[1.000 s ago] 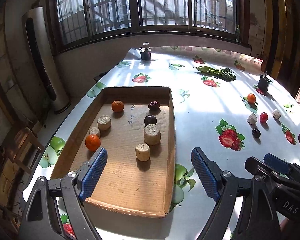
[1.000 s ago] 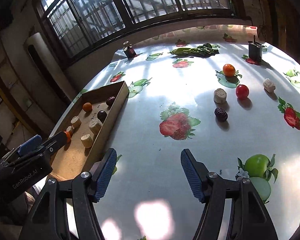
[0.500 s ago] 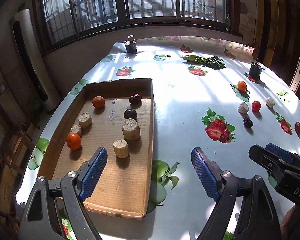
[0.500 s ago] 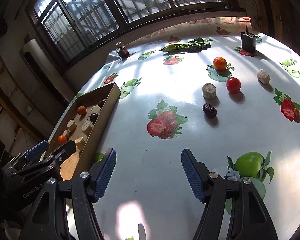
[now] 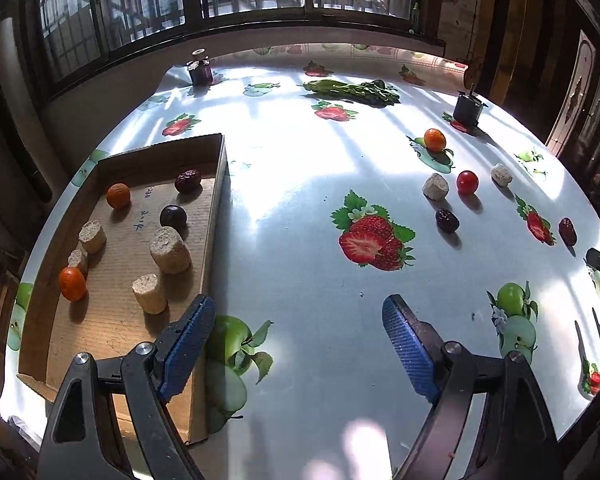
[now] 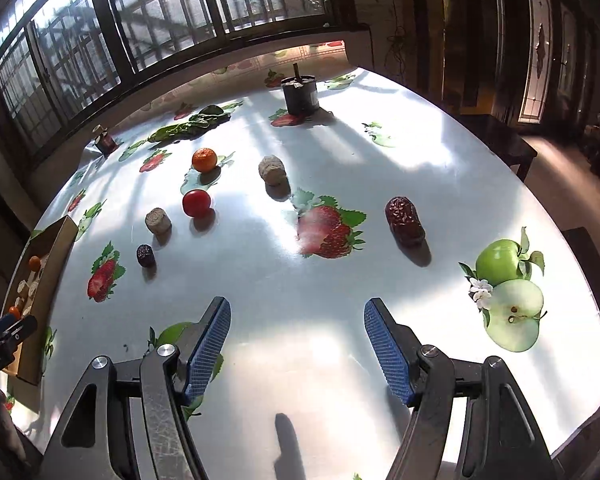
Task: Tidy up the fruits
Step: 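Move both open tools back over the remaining table items, then grasp the red tomato with the left tool while the right tool grasps the red date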
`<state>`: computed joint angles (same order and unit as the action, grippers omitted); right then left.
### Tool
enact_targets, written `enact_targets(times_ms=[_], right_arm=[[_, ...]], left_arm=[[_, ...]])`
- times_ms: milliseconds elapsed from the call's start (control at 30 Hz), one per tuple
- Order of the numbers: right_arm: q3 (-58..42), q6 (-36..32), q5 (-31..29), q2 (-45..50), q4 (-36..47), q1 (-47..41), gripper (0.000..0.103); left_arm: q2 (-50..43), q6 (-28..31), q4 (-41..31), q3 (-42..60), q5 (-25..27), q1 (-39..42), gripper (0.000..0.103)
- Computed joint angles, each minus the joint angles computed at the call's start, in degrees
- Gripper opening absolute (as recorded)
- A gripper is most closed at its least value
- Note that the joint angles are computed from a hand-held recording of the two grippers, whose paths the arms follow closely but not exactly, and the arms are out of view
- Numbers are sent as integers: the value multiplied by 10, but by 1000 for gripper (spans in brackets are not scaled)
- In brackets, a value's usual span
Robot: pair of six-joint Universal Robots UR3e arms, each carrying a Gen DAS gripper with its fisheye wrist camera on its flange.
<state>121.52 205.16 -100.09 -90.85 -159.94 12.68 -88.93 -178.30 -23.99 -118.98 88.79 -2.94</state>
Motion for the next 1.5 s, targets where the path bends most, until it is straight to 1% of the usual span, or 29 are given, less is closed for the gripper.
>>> enact_targets(times_ms=[67,133,233,300,367,433,533,600,767,900,1000,1033,1100,1133,1200,1233,1267,1300,1333,1367,1433,1500], right_arm=[[12,-21,-8,-29,17,-37,74],[4,-39,-10,-32,35,-62,76],[-20,-61,16,-9,43,-91,76],[-48,-66,8,30,40,-90,76],[-72,-66,5,69,31,-91,76],[-87,-55,18,97,27,-99,76],[-73,-35,63,106,1,-120,76],[-69,-27,64,113,-18,-120,76],[-55,-33,60,126,-69,-118,76],[-59,-39,58,143,-87,-118,76],[-62,-39,65,149,-81,-121,66],[-62,-40,63,150,-82,-120,63],[-68,-44,55,154,-79,-115,61],[-71,-45,50,156,-75,-113,58],[-79,-47,36,162,-70,-105,52],[-82,-49,32,164,-68,-103,46],[-82,-51,30,164,-67,-102,40],[-84,-52,24,166,-66,-99,38],[-88,-54,17,169,-64,-94,36],[-91,-56,12,171,-62,-90,31],[-96,-59,1,176,-61,-81,30],[-94,-62,6,177,-68,-81,30]], left_arm=[[-14,-4,-9,17,-13,-6,85],[-32,-10,-25,44,-31,-11,85],[-74,-19,-35,99,-33,-35,85],[-107,-19,-33,140,-29,-57,85],[-145,-14,-35,188,-23,-80,85],[-186,-7,-44,241,-16,-101,85],[-259,6,-69,339,-14,-127,85],[-308,13,-84,404,-21,-139,85],[-437,28,-175,601,-32,-163,85],[-533,65,-249,755,-40,-176,85],[-603,86,-317,871,-26,-185,85],[-616,89,-328,892,-22,-186,85],[-633,96,-337,918,-11,-191,84],[-636,99,-335,919,-7,-193,80],[-637,104,-322,914,9,-199,66],[-637,106,-311,909,15,-201,55],[-631,107,-306,896,0,-197,41],[-626,104,-308,889,-23,-191,33],[-625,97,-309,888,-25,-190,29],[-624,90,-302,884,-15,-192,29],[-609,82,-281,855,-11,-193,29],[-581,71,-263,811,-26,-187,29]])
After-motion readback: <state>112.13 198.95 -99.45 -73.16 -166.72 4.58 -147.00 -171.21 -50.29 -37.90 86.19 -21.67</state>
